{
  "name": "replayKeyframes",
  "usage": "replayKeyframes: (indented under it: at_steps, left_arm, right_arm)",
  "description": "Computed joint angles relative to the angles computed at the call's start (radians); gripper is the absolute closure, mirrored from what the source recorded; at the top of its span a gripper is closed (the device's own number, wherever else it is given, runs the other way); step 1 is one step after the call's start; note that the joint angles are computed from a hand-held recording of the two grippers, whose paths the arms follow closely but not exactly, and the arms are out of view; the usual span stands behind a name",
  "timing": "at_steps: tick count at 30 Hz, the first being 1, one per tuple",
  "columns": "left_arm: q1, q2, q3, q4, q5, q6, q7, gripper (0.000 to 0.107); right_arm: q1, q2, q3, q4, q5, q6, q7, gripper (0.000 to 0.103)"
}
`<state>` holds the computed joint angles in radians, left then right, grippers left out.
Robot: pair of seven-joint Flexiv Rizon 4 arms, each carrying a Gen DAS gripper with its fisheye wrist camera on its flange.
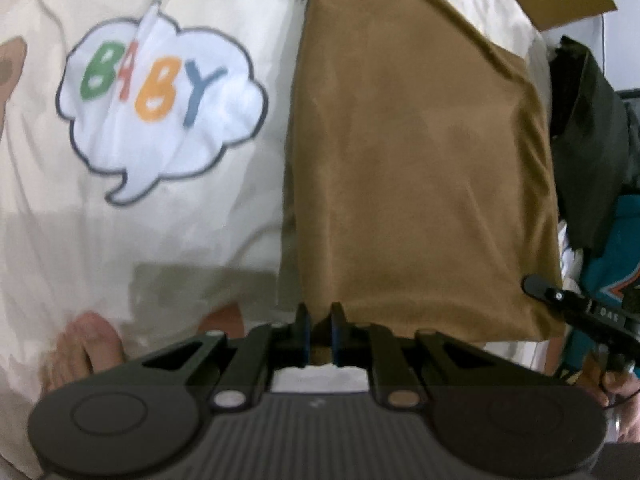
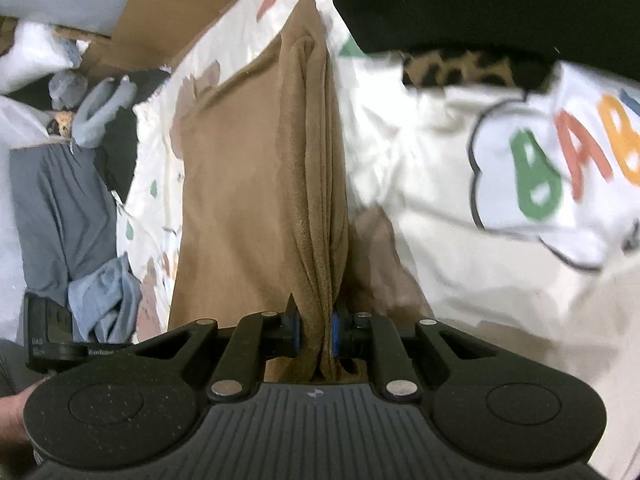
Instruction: Fold clothes
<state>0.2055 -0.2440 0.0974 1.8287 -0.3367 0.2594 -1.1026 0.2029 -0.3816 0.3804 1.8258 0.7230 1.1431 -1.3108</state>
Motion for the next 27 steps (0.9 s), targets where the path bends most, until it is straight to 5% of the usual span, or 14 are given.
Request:
replayKeyframes:
  at_steps: [7, 10, 11, 17, 27]
  left_arm:
    - [0.007, -0.027, 0.002, -0.046, 0.036, -0.090, -0.029, 0.090]
    - [0.004, -0.047, -0.003, -0.105, 0.062, -0.125, -0.055, 0.076]
    - [0.004, -0.049, -0.007, -0.118, 0.064, -0.126, -0.042, 0.069]
    - [0.008, -0.075, -0.013, -0.166, 0.029, -0.073, -0.044, 0.052]
    - [-0.016, -0.157, -0.039, -0.261, 0.042, 0.026, -0.069, 0.047]
  right_arm:
    - [0.033, 0.042, -0.030, 0.043, -0.063, -0.060, 0.080, 0.086]
    - [0.046, 0.066, -0.052, 0.068, -0.124, -0.075, 0.110, 0.075]
    - [0.048, 0.076, -0.057, 0.077, -0.137, -0.075, 0.118, 0.063]
    - [0.062, 0.100, -0.081, 0.098, -0.213, -0.025, 0.150, 0.054]
    - [0.070, -0.010, -0.083, 0.017, -0.303, 0.094, 0.162, 0.044]
